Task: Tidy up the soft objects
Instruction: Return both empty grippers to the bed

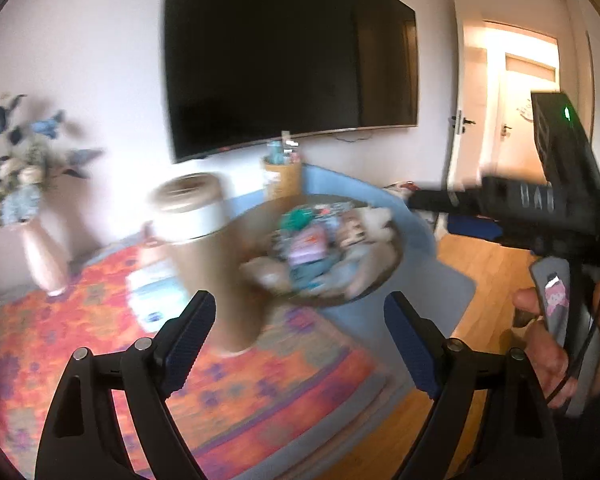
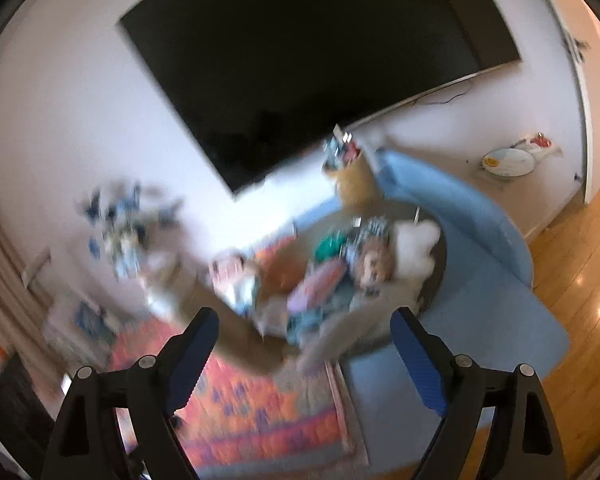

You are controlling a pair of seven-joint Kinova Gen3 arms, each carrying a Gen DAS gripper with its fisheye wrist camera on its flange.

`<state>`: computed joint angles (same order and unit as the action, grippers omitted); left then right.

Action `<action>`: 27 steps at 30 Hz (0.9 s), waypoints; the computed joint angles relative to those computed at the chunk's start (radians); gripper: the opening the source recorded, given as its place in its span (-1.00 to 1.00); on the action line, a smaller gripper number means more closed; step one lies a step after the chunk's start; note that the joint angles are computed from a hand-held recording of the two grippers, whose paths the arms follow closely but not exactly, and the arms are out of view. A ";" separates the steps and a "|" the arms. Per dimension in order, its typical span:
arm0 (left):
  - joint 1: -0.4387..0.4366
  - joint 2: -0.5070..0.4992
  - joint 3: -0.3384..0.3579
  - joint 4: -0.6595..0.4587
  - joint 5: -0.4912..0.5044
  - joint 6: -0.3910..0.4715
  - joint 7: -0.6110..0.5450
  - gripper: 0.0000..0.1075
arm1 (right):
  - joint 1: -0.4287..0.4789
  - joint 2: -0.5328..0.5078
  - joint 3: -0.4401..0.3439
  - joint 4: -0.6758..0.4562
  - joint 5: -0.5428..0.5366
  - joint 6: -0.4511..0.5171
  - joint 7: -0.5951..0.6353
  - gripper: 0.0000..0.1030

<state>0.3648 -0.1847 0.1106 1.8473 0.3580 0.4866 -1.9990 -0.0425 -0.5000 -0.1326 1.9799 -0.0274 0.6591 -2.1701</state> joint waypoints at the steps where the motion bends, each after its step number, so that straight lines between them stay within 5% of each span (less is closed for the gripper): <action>1: -0.016 -0.018 -0.014 0.013 -0.012 0.006 -0.007 0.59 | 0.010 0.013 -0.046 -0.009 0.022 0.030 -0.005 0.69; 8: -0.221 -0.101 -0.146 0.010 -0.148 0.081 0.014 0.59 | -0.177 0.233 -0.203 -0.126 0.123 0.122 0.004 0.69; 11: -0.336 -0.068 -0.154 -0.072 -0.239 0.149 0.070 0.92 | -0.316 0.367 -0.198 -0.222 0.167 0.109 0.038 0.69; 14: -0.378 -0.019 -0.199 -0.073 -0.222 0.116 0.078 0.90 | -0.455 0.506 -0.146 -0.344 0.198 0.077 0.056 0.69; 19: -0.400 0.088 -0.247 -0.021 -0.104 -0.046 0.074 0.90 | -0.686 0.738 0.002 -0.576 0.401 0.113 -0.117 0.69; 24: -0.460 0.212 -0.171 -0.004 -0.180 -0.190 0.149 0.90 | -0.878 0.928 0.194 -0.787 0.605 0.262 -0.288 0.69; 27: -0.485 0.260 -0.138 0.021 -0.196 -0.276 0.160 0.90 | -0.886 0.983 0.225 -0.782 0.678 0.219 -0.406 0.69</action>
